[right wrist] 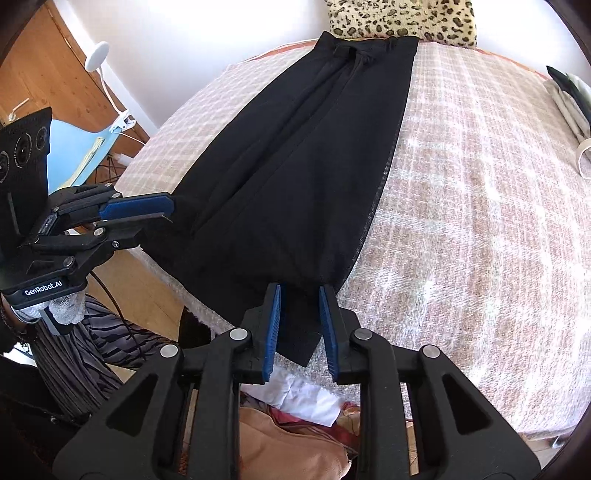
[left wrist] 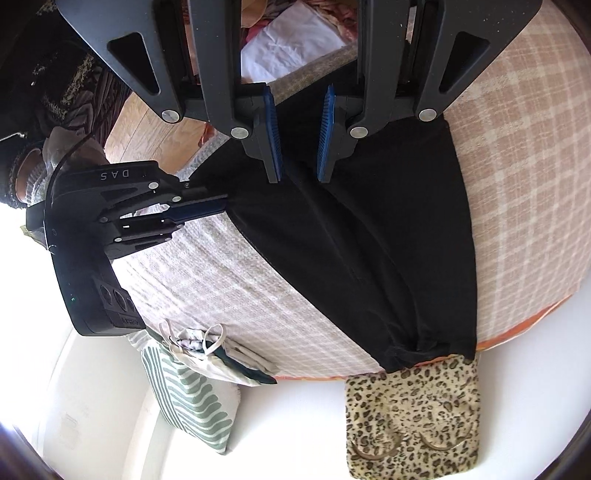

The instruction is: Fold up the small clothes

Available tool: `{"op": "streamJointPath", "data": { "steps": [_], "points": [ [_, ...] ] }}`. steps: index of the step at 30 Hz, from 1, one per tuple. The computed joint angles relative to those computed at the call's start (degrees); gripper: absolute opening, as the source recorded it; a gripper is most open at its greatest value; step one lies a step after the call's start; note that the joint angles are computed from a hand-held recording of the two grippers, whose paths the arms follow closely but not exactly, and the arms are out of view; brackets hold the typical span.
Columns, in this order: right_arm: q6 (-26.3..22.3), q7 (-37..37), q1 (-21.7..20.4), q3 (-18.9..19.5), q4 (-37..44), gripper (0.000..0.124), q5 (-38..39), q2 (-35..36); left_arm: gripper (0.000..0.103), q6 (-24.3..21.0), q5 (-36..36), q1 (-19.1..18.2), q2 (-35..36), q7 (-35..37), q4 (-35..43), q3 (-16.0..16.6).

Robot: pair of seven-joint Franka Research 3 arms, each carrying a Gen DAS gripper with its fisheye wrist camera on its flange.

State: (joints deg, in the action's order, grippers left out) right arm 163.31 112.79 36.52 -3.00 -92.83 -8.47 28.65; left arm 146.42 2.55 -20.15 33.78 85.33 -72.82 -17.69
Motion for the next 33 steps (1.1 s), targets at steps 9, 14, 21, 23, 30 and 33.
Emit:
{"op": "streamJointPath", "data": {
  "steps": [9, 14, 21, 23, 30, 33],
  "points": [
    [-1.8, 4.2, 1.8, -2.5, -0.9, 0.022, -6.1, -1.1, 0.018, -8.6, 6.9, -3.7, 1.8, -3.3, 3.3, 3.8],
    [-0.4, 4.6, -0.1, -0.9, -2.9, 0.033, -4.5, -2.2, 0.018, -1.4, 4.6, -0.6, -3.8, -6.0, -5.5, 2.6],
    [3.3, 2.1, -3.3, 2.0, -6.3, 0.046, 1.4, -3.5, 0.039, 3.3, 2.0, 3.4, -11.0, -14.7, -17.1, 2.7],
    [4.1, 0.6, -4.1, 3.0, -6.4, 0.046, 3.5, -3.3, 0.039, 2.0, 0.2, 4.4, -11.1, -15.0, -17.6, 1.9],
    [5.0, -4.8, -4.1, 4.0, -5.7, 0.046, 9.2, -2.2, 0.013, 0.3, -3.7, 5.3, -10.0, -12.0, -17.2, 0.0],
    [5.5, -3.7, -2.2, 1.9, -6.0, 0.037, 8.3, -2.2, 0.007, 2.2, -3.6, 5.1, -10.6, -11.3, -18.3, 0.0]
  ]
}}
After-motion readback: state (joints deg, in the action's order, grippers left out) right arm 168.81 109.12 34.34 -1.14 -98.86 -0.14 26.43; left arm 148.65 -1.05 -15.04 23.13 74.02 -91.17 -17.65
